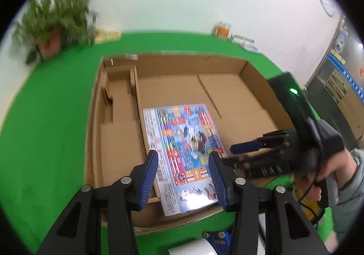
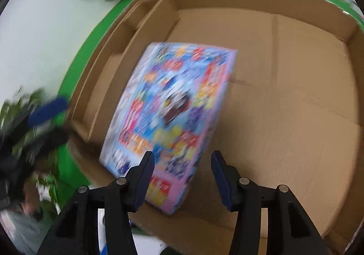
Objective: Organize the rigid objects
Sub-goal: 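Lay the board-game box flat inside the box and open the right gripper, then grasp the silver metal cylinder with the right gripper and lift it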
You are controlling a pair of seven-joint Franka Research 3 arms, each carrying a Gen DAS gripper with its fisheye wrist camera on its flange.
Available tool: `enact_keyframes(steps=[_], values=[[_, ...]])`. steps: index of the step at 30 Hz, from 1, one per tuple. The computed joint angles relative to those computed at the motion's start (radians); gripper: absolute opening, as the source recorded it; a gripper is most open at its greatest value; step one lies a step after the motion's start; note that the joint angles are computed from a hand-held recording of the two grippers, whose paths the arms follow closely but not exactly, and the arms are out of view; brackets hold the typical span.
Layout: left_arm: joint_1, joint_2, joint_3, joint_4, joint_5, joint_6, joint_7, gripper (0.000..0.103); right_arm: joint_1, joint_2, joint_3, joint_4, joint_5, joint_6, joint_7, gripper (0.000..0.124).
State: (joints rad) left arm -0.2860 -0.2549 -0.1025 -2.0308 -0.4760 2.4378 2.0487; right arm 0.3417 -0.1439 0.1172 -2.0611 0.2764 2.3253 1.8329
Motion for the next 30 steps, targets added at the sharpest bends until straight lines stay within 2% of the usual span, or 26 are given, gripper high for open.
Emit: enact_keyframes(steps=[1,2,3,4,5,6,7,9,12,14,16,19,20,21,22,23,25,26,27,28,29,30], values=[[-0.014,-0.038,-0.001,-0.052,-0.027,0.086,0.055,0.048,-0.014,-0.008,0.011,0.001,-0.070,0.004,0.076,0.053],[-0.031,-0.072,0.002,-0.097,-0.047,0.156,0.091,0.067,-0.020,-0.021,0.023,-0.001,-0.129,0.004,0.131,0.058],[-0.042,-0.113,-0.007,-0.153,-0.044,0.247,0.094,0.092,-0.020,-0.050,0.041,-0.028,-0.182,0.030,0.180,0.061],[-0.040,-0.151,-0.026,-0.206,-0.022,0.338,0.062,0.096,-0.019,-0.100,0.058,-0.071,-0.230,0.087,0.219,0.073],[-0.040,-0.175,-0.033,-0.239,-0.005,0.390,0.034,0.097,-0.025,-0.142,0.076,-0.106,-0.274,0.127,0.259,0.086],[-0.035,-0.200,-0.043,-0.266,0.015,0.417,-0.004,0.097,-0.055,-0.204,0.120,-0.149,-0.373,0.169,0.350,0.093],[-0.027,-0.223,-0.050,-0.286,0.036,0.421,-0.044,0.097,-0.105,-0.281,0.187,-0.193,-0.503,0.179,0.466,0.103],[-0.015,-0.285,-0.063,-0.337,0.066,0.425,-0.120,0.097,-0.168,-0.418,0.289,-0.255,-0.651,0.141,0.608,0.102],[-0.028,-0.364,-0.060,-0.398,0.087,0.426,-0.200,0.097,-0.142,-0.554,0.333,-0.304,-0.657,0.046,0.656,0.102],[-0.110,-0.416,0.004,-0.432,0.060,0.397,-0.195,0.097,-0.131,-0.630,0.372,-0.323,-0.641,-0.022,0.708,0.102],[-0.167,-0.469,0.038,-0.451,0.047,0.334,-0.225,0.097,-0.099,-0.693,0.401,-0.332,-0.610,-0.079,0.738,0.102],[-0.234,-0.545,0.071,-0.485,0.040,0.289,-0.272,0.096,-0.039,-0.801,0.417,-0.374,-0.570,-0.174,0.732,0.102],[-0.240,-0.563,0.069,-0.493,0.051,0.271,-0.295,0.086,-0.026,-0.822,0.426,-0.377,-0.555,-0.197,0.732,0.102],[-0.251,-0.573,0.073,-0.499,0.060,0.258,-0.309,0.057,-0.013,-0.842,0.437,-0.378,-0.541,-0.217,0.732,0.102],[-0.276,-0.578,0.088,-0.497,0.065,0.235,-0.313,0.035,0.003,-0.871,0.449,-0.386,-0.527,-0.238,0.736,0.098],[-0.299,-0.574,0.106,-0.481,0.075,0.184,-0.314,0.002,0.009,-0.892,0.461,-0.390,-0.517,-0.252,0.743,0.079],[-0.314,-0.589,0.102,-0.487,0.083,0.154,-0.328,0.001,0.000,-0.926,0.510,-0.381,-0.522,-0.330,0.749,0.042],[-0.328,-0.603,0.099,-0.502,0.081,0.173,-0.325,0.001,-0.001,-0.935,0.518,-0.379,-0.521,-0.350,0.749,0.043],[-0.336,-0.611,0.095,-0.511,0.085,0.188,-0.326,0.008,0.020,-0.955,0.509,-0.394,-0.502,-0.341,0.754,0.046],[-0.332,-0.617,0.082,-0.515,0.099,0.184,-0.340,0.021,0.040,-0.962,0.496,-0.415,-0.481,-0.314,0.755,0.063],[-0.326,-0.615,0.072,-0.509,0.116,0.163,-0.359,0.070,0.053,-0.971,0.485,-0.428,-0.461,-0.297,0.757,0.092],[-0.323,-0.611,0.067,-0.507,0.120,0.158,-0.382,0.103,0.063,-0.985,0.479,-0.443,-0.445,-0.275,0.765,0.102]])
